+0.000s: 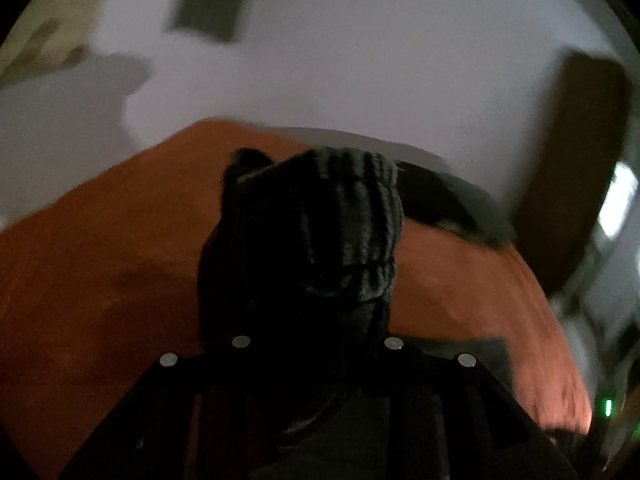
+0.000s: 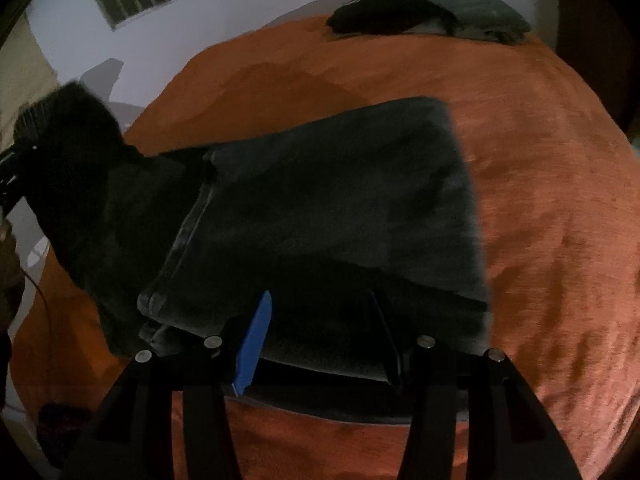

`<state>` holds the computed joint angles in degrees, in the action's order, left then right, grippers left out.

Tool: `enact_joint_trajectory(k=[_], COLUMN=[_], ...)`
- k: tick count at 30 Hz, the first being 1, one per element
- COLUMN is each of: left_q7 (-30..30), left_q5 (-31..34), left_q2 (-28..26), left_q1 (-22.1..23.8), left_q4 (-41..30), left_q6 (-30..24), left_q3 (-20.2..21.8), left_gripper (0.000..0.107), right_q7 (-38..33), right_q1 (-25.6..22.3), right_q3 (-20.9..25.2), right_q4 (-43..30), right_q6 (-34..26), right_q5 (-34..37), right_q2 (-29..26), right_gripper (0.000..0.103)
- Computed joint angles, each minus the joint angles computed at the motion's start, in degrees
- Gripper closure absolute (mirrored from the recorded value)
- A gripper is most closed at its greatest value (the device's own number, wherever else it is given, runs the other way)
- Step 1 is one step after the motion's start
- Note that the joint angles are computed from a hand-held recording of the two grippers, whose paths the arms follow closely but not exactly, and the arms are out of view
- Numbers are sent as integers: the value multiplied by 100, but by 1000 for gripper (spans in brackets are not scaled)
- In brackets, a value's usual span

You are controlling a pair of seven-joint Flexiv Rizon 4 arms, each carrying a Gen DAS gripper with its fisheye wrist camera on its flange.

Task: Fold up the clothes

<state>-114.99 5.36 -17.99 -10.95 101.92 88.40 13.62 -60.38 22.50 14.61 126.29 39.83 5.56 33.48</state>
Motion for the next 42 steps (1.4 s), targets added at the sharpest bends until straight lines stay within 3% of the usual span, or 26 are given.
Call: enact_joint_trajectory(k=[3,5,6,8,9,12,16,19,21,24,27,29,32,35,42], left_q7=[351,845,1102,1551,1778,1654,1819,2794,3269,3738,4523,4840,4530,3850,3357], left_q5=[-79,-222,-266,-270,-406,-330,-506,-1367,-1642,-1703,-2213,-2409,-2297,-2412,-4208], left_q2=[-334,-580,-743,-1049,-1217,-1226,-584,-295,-144,-294,-81,90,90,-55,-165], left_q1=[-82,-147,-283,-559,-599,-566,-487,23,-24,58,173,212,243,483,1339], left_q4=[-233,-489,-731,-1416,-1686,-1797,-929,-408,-256,-456,-133,50,-17,-231,144], left_q6=[316,-79,-616,-2380,-2980,-3508,-3112,-3162,-3541,-3724,-3247,-2916,-2789,-3046,-2929], left_q3=[-584,-958,-1047,-1127,-1135,-1233,-1416,-1919,-1895,-2000,-2161,-2124,-1808,-1545,-1798], left_gripper=[77,76,75,73,73,72,67,58,57,56,56,49,43,43,42], right_q7=[217,363,422,519,557,697,589,243,15,-319,-462,-517,-653,-855,-1019], right_q1=[-240,-425,-512,-661,-715,-826,-677,-281,-52,329,448,467,402,344,161], right_q3=[-45,-85,-106,-151,-180,-272,-532,-969,-1188,-1537,-1691,-1747,-1772,-1804,-1697], right_q4=[99,190,234,307,332,382,348,256,149,-76,-246,-317,-466,-683,-1248], right_q6=[-180,-368,-480,-731,-855,-1121,-1021,-632,-418,-255,-324,-371,-434,-539,-1122], right_q5=[-73,-129,-158,-195,-189,-73,307,1066,1564,2428,3087,3482,3858,4137,4376], right_q2=[332,617,761,1028,1130,1384,1380,1181,989,608,304,138,-59,-306,-1093], right_gripper=[54,54,54,54,54,54,54,54,53,40,35,32,30,24,23])
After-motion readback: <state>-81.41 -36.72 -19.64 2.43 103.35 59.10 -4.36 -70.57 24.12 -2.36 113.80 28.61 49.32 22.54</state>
